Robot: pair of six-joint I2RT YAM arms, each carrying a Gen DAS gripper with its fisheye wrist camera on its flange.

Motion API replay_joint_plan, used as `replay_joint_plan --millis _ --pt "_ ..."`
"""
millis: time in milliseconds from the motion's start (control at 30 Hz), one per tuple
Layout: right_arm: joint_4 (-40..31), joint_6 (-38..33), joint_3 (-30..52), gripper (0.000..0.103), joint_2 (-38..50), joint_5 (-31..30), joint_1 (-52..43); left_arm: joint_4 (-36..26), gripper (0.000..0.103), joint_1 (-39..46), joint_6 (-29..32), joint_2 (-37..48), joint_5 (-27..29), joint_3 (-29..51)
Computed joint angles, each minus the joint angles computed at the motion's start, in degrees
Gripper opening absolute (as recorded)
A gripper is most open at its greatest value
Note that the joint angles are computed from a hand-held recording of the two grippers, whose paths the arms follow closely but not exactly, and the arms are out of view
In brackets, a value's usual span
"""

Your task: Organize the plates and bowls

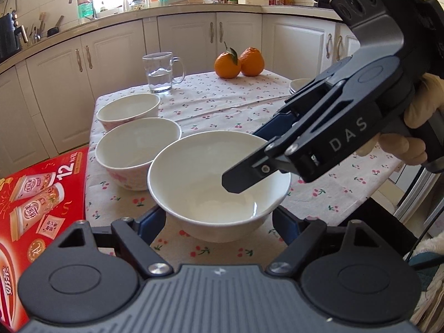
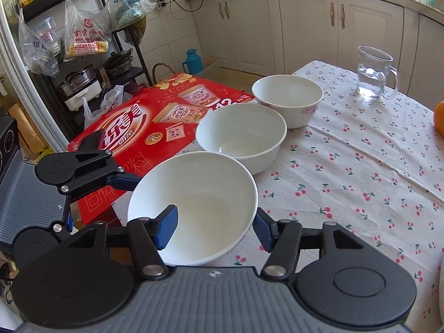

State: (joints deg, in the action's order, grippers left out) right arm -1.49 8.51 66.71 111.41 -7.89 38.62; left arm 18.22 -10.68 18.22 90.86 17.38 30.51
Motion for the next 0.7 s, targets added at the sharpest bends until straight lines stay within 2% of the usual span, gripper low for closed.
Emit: replay_joint_plan --millis 333,700 --pt "2.11 1.07 -8.58 0.065 -6.29 3.43 -3.73 0.39 0.084 -5.95 -0.54 6.7 1.14 6.55" --pt "3.68 1.81 -12.77 0.065 -8.38 4.7 -7.78 0.75 0.084 -9.42 -1.5 13.6 2.34 12.37"
